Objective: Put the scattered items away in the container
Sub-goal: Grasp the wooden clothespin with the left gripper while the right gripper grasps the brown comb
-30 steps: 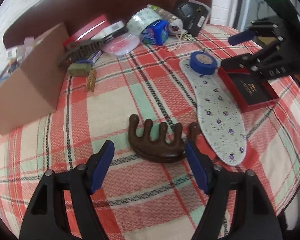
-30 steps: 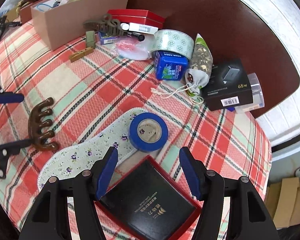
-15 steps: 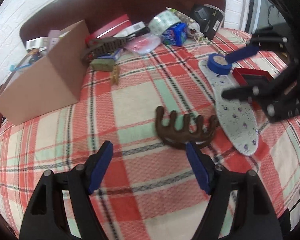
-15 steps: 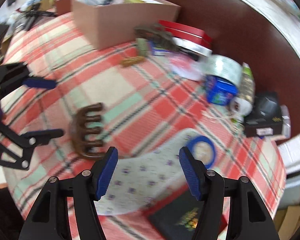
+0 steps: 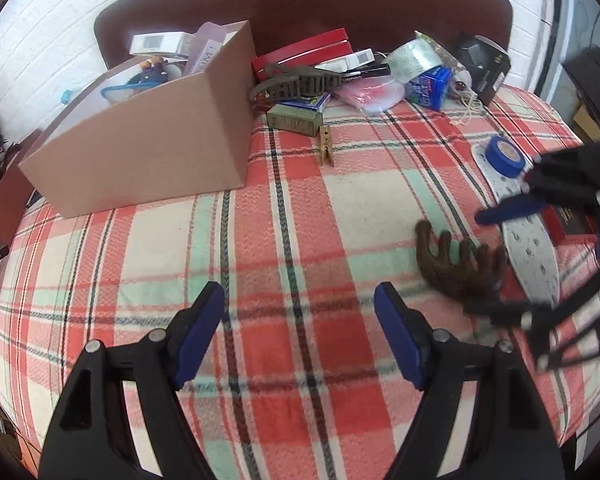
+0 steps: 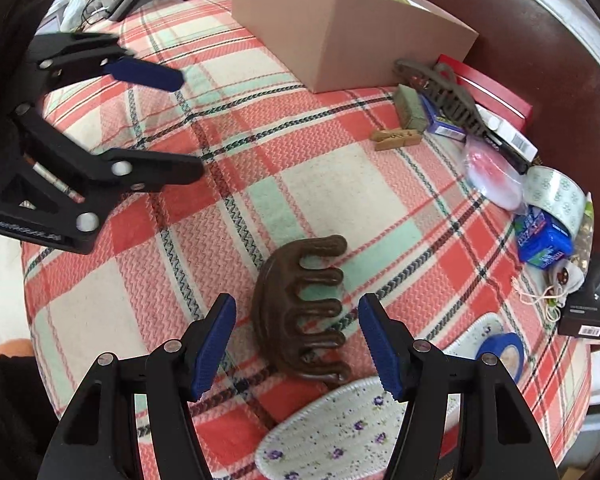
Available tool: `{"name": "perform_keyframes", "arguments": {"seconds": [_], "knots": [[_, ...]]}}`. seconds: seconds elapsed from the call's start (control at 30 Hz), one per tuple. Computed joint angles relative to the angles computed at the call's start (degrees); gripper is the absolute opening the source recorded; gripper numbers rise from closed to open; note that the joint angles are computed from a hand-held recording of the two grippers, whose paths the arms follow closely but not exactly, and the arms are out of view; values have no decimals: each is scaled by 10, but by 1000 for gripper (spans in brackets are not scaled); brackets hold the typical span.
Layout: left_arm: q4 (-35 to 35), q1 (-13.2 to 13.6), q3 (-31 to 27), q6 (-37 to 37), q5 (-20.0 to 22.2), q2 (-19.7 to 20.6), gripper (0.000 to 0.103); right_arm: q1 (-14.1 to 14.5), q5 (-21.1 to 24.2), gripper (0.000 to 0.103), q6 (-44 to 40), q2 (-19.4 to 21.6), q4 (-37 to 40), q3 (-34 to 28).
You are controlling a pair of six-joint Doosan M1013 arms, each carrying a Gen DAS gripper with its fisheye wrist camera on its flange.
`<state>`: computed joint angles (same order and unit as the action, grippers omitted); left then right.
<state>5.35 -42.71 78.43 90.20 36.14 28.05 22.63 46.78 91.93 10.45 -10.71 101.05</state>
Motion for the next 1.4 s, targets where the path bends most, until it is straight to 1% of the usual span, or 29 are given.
{"name": "perform_keyframes", "arguments": {"seconds": [0.1,0.17,0.23,0.27,0.3,0.47,0.53,0.57,0.63,0.67,0.7,0.73,0.77,0.8,0.83,0.9,1.03,1.13,1.2,1.4], "knots": [[-20,2,-42,3,9,26,77,4,6,65,10,7,-21,-2],[-55,3,-75,38,23,46,77,7,14,65,19,13,-38,-3],[-77,2,-106,70,35,64,77,3,5,65,14,14,-31,-1],[-94,2,-126,87,52,77,77,0,3,65,10,14,-23,-1],[-98,2,-146,88,69,89,77,-3,2,65,7,14,-15,-1],[-91,-2,-215,72,115,138,75,-5,0,65,-6,15,-7,0],[-91,-2,-236,68,136,154,69,-6,4,65,-10,15,-2,-1],[-91,-1,-246,64,145,161,69,-6,6,65,-10,16,-2,-2],[-94,-1,-247,66,131,163,70,-5,10,65,-11,16,-2,-3],[-96,0,-255,63,137,166,69,-5,12,65,-13,17,-1,-3],[-97,0,-257,59,137,168,64,-5,13,65,-10,17,-3,-3],[-97,0,-258,57,135,168,51,-4,14,64,-6,16,-5,-3],[-94,1,-259,60,133,168,41,-5,15,59,-11,16,6,-4],[-93,1,-258,62,130,167,22,-5,15,56,-11,16,6,-4],[-102,3,-260,67,133,167,12,-7,17,54,-15,16,19,-4],[-114,6,-258,75,134,166,11,-6,19,54,-13,16,16,-5],[-91,0,-235,79,108,154,11,-1,14,54,2,14,3,-3],[-89,-3,-221,81,88,144,11,-2,12,54,12,9,0,2],[-97,-3,-212,91,75,136,11,-3,10,54,15,4,-2,7],[-108,-1,-191,113,54,109,11,-7,-1,54,43,-21,-22,17]]}}
